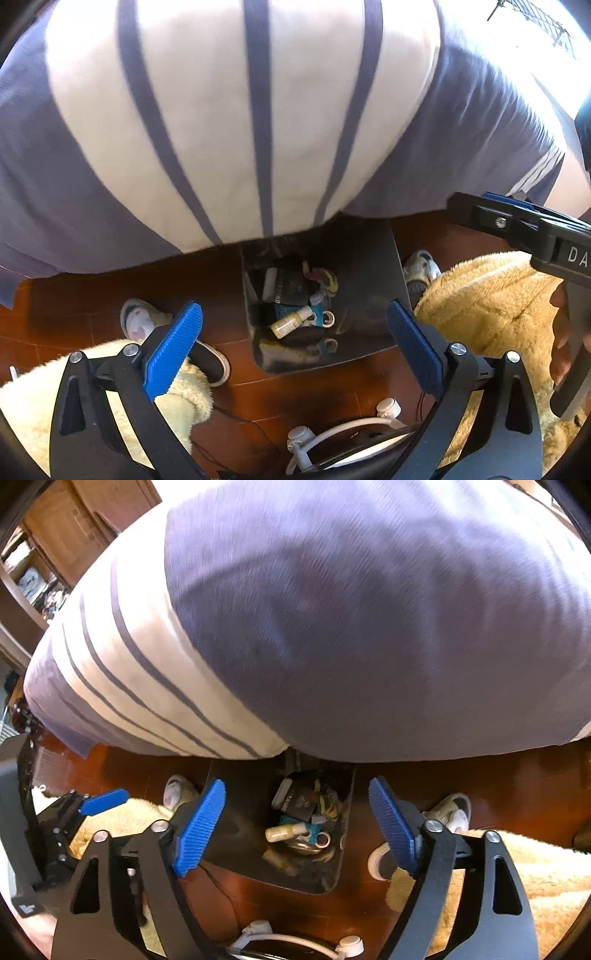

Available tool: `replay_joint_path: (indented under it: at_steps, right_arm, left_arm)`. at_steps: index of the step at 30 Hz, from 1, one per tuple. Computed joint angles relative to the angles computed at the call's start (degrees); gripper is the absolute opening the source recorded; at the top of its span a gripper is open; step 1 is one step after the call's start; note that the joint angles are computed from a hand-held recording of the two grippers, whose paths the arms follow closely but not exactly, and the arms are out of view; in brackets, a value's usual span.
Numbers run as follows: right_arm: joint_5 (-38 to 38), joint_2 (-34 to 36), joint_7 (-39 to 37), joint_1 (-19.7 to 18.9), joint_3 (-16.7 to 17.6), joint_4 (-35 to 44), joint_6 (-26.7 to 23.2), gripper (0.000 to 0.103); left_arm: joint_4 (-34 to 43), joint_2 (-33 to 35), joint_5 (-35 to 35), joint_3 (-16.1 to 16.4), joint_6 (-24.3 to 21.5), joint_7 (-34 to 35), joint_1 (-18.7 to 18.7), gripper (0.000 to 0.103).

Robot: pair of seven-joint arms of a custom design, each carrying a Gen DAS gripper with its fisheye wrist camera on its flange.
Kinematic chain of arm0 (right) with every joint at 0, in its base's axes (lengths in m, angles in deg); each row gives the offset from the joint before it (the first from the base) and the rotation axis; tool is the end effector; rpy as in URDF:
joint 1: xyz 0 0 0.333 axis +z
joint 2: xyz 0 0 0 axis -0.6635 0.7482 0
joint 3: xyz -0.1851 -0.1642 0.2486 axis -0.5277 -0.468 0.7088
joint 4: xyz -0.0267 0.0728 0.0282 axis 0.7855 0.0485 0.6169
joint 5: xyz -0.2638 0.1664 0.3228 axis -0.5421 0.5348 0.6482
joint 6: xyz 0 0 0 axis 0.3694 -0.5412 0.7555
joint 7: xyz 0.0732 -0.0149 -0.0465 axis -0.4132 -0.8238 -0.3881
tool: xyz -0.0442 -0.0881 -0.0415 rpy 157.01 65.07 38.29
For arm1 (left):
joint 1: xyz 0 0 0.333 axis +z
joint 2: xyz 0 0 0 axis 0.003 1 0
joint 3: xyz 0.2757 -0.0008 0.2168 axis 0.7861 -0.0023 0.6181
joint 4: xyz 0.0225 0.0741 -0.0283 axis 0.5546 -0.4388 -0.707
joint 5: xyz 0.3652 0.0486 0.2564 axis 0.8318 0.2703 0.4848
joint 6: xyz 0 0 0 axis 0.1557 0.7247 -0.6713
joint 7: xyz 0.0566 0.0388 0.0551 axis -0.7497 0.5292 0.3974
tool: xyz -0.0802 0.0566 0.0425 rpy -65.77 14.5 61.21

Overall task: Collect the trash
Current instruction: 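Raise both open grippers back over the bed items, then grasp the green bottle with the right gripper while the left grasps the white cloth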

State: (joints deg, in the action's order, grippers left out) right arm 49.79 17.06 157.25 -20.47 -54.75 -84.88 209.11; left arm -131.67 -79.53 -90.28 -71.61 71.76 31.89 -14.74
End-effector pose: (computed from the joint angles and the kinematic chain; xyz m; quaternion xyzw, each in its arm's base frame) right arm 0.4161 0.2161 0.5010 -0.6852 0.6820 -0.0716 0.2454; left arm 0.4189 -0.1708 0.4557 -0.6088 0.7647 -0.2010 0.0644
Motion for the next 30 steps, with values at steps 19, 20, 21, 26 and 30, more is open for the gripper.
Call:
replay_joint_path:
  at_steps: [19, 20, 21, 26, 30]
  right_arm:
    - [-10.16, -0.98, 0.81, -6.87, 1.39, 10.11, 4.72, 0.092]
    - [-10.17, 0.41, 0.41, -6.87, 1.07, 11.53, 5.10, 0.092]
    - [-10.03, 1.21, 0.12, -6.77, 0.80, 12.33, 5.30, 0.092]
    - [-10.97, 8.77, -2.29, -7.47, -0.07, 20.62, 5.09, 0.092]
    - [-10.68, 15.44, -4.09, -7.31, -0.94, 27.04, 4.88, 0.092]
  left_arm:
    - [11.24, -0.92, 2.97, 1.56, 3.97, 1.15, 1.58, 0.095]
    - [12.24, -0.17, 2.56, 1.73, 3.92, 1.44, 1.51, 0.095]
    - [13.79, 1.14, 2.09, 2.05, 3.96, 1.85, 1.56, 0.095]
    - [19.98, 6.49, 4.90, 0.48, 5.00, 0.78, 4.70, 0.095]
    - [25.76, 12.14, 8.37, -0.30, 4.94, -0.81, 7.18, 0.095]
